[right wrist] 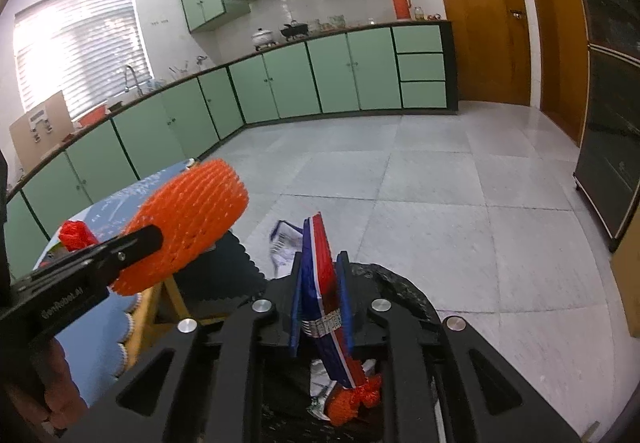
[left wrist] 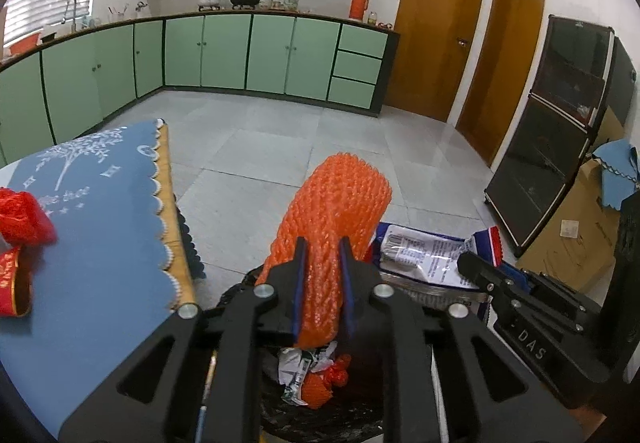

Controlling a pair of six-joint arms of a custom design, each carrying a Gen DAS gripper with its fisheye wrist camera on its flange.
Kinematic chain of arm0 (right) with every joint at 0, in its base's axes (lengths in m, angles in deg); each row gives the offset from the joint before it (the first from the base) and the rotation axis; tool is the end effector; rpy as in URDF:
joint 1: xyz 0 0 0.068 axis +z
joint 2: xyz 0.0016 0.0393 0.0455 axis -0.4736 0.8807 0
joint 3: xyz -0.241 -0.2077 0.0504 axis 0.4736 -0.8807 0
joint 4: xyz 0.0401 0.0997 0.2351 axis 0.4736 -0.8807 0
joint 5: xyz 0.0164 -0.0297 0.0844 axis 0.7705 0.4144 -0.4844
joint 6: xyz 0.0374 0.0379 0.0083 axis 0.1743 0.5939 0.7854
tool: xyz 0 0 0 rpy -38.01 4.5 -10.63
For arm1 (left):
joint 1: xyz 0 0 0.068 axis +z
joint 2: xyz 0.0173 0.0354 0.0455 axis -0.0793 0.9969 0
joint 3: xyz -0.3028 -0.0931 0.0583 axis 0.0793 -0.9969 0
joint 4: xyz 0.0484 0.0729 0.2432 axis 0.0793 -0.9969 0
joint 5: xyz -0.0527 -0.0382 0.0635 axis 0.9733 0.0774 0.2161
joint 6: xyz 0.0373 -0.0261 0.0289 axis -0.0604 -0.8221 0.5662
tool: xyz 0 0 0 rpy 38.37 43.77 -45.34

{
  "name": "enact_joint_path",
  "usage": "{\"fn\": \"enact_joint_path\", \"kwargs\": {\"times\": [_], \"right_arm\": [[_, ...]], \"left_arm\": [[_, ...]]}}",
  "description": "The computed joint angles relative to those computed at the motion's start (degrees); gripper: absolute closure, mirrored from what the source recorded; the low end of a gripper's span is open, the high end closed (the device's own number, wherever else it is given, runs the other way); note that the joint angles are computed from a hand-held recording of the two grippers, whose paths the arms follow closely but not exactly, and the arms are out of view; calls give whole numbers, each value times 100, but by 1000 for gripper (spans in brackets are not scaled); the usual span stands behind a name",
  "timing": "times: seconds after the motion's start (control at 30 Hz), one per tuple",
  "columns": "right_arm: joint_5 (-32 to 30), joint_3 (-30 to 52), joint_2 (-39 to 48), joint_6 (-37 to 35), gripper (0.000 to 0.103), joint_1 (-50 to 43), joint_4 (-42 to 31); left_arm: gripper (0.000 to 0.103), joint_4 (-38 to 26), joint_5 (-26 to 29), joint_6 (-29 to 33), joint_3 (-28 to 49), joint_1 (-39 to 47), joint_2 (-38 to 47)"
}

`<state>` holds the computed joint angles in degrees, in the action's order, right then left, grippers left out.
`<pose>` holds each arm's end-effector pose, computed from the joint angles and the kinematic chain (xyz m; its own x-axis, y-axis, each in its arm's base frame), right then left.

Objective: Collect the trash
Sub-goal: 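Carry the foam net and wrapper over the bin and open both tools, then move both tools back over the table toward the paper cup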

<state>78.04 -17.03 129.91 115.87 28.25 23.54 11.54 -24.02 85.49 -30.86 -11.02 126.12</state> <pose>0.2228 0.2861 -0.0076 -0.4513 0.3794 -0.8077 0.3654 0.9043 0.2207 0.3670 -0.0598 0.0126 -0.5524 0.2611 -0.7917 0.6091 0.7748 -0.1695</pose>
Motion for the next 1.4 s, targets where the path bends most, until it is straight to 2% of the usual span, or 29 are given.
{"fn": "enact_joint_path", "kwargs": {"times": [0.03, 0.17, 0.37, 0.6, 0.73, 0.8, 0.97, 1.07, 1.23, 1.4], "right_arm": [[1, 24, 6, 37, 78, -9, -61], [-18, 75, 39, 198, 74, -26, -209], [53, 74, -12, 290, 65, -40, -354], [153, 98, -119, 417, 61, 22, -598], [286, 282, -161, 304, 53, 112, -868], [366, 484, -183, 133, 46, 165, -990], [543, 1148, -154, -385, 16, 260, -1208], [495, 1600, -47, -938, 11, 284, -1050], [93, 2692, 365, -2020, 9, 271, -784], [-419, 4195, 1027, -2701, 9, 290, -1043]], "left_arm": [[80, -8, -4, -14, 25, -8, 14], [73, -145, 26, 8, 85, 6, -26], [58, -299, 120, -42, 151, 79, -79], [54, -270, 252, -99, 61, 345, -270], [51, -116, 337, -138, -105, 682, -478], [48, 18, 355, -141, -200, 893, -576], [41, 308, 332, -67, -397, 1602, -807], [38, 449, 192, 14, -383, 2109, -806], [38, 404, -114, 265, -65, 2979, -670], [37, 218, -417, 474, 417, 3746, -466]]}}
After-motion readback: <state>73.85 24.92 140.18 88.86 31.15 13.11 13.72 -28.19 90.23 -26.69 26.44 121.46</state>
